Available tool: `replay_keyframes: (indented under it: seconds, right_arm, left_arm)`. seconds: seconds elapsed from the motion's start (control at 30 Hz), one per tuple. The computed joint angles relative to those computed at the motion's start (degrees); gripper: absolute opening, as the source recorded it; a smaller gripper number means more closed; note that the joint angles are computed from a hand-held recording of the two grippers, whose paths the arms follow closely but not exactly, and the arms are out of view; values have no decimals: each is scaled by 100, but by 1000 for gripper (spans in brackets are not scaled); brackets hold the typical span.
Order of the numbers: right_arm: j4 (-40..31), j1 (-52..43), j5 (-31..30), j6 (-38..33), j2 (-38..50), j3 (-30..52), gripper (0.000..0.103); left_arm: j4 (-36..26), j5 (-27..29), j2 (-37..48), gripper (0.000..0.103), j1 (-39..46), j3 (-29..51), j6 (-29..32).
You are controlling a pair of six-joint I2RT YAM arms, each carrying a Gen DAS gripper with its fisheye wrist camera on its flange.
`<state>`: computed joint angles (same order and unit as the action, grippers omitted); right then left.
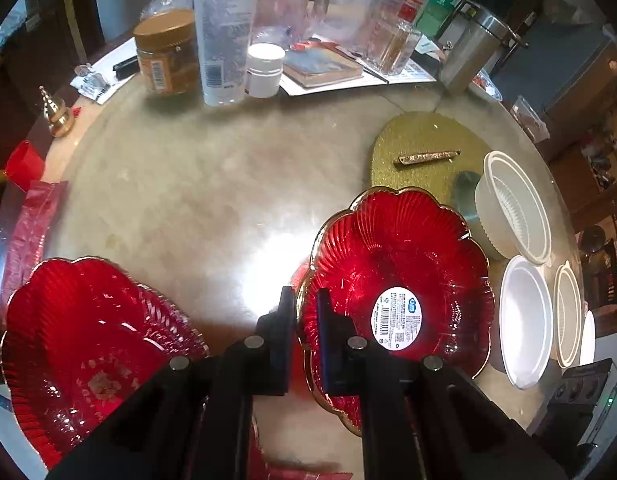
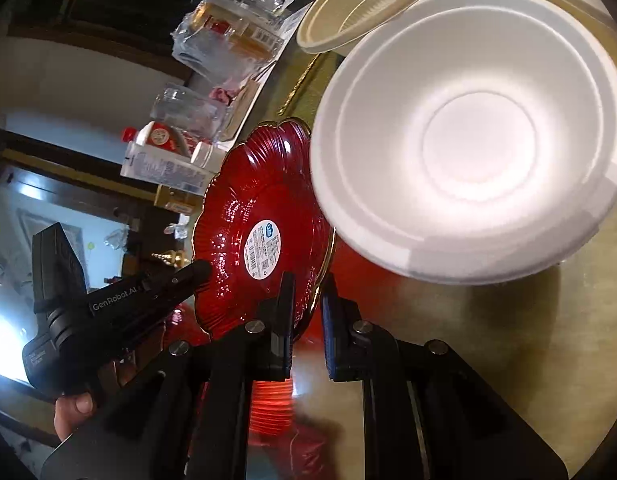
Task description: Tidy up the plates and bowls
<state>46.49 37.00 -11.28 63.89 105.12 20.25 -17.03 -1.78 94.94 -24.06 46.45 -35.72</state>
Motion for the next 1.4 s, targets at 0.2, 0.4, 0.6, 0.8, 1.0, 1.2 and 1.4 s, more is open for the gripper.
replay_keyframes:
  seconds: [0.2, 0.4, 0.6, 0.8, 1.0, 1.2, 1.4]
  right_arm:
    - [210, 135, 37, -66, -133, -77, 12]
    - [186, 320, 104, -125, -242, -71, 12]
    - [-425, 727, 510, -366, -783, 31, 12]
    - [-1107, 1112, 890, -497, -1306, 238, 12]
    - [-1480, 1526, 1173, -524, -1414, 519, 12]
    - [-1735, 1886, 1324, -557, -1295, 893, 12]
    - [-1901, 2225, 1274, -698, -979, 1400, 12]
  left_arm:
    - [-83, -228, -641, 8, -73, -354, -23]
    - [-151, -299, -1277, 8, -84, -707, -53]
    - [-187, -351, -1927, 8, -29, -1155, -111]
    - [-316, -360, -2791, 8, 69, -1640, -164]
    - [-608, -130, -3738, 7, 454, -2008, -71]
    - [-1038, 149, -4673, 7, 977, -2337, 126]
    - [-1844, 531, -5901, 7, 1880, -2639, 481]
